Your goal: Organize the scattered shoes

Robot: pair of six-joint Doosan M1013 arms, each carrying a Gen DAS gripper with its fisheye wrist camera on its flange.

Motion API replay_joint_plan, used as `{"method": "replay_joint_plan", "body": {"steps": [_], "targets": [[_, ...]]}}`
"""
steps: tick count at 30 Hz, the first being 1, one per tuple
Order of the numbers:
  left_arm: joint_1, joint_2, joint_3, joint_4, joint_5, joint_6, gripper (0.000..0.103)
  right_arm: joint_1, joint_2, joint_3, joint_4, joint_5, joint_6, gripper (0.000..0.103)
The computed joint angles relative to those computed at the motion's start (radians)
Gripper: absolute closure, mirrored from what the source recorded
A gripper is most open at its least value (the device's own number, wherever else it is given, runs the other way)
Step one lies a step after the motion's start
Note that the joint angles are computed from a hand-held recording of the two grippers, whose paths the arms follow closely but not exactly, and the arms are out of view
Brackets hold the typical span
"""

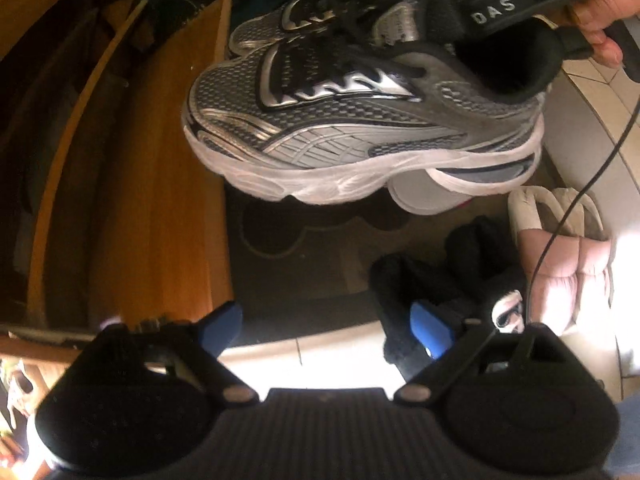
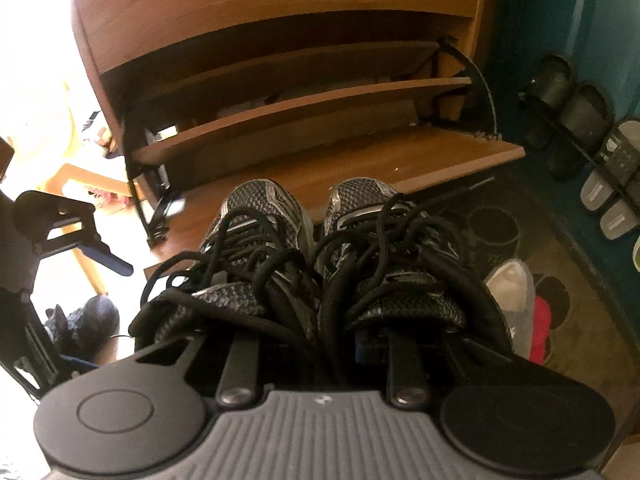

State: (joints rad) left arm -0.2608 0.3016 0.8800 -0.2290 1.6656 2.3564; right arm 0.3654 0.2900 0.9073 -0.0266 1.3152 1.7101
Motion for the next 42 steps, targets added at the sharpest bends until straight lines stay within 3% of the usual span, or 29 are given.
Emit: {"method": "replay_joint_plan", "body": {"steps": [15,24,26,36,42], "targets": [[0.027,0.025,0.003,-0.035,-0.050,0.105,0.011,-0.031,0.105,-0.149,0.047,0.067,-0.058,0.080],[0.036,0.085,-0.084,-0.074,-0.042,0.061,0.010,-0.057,0.182,-0.264,0.055,0.104,-0.079,0.080],[0.038,0.095,-0.098,-0.079,-0.036,0.055,0.006,-0.065,0.201,-0.293,0.059,0.116,-0.089,0.080],[0.038,0.216,-0.286,-0.110,0.019,0.005,0.003,-0.116,0.311,-0.464,0.115,0.218,-0.154,0.080],[0.034,0.220,-0.255,-0.121,-0.020,-0.018,0.003,-0.139,0.399,-0.611,0.126,0.279,-0.179,0.080]]}}
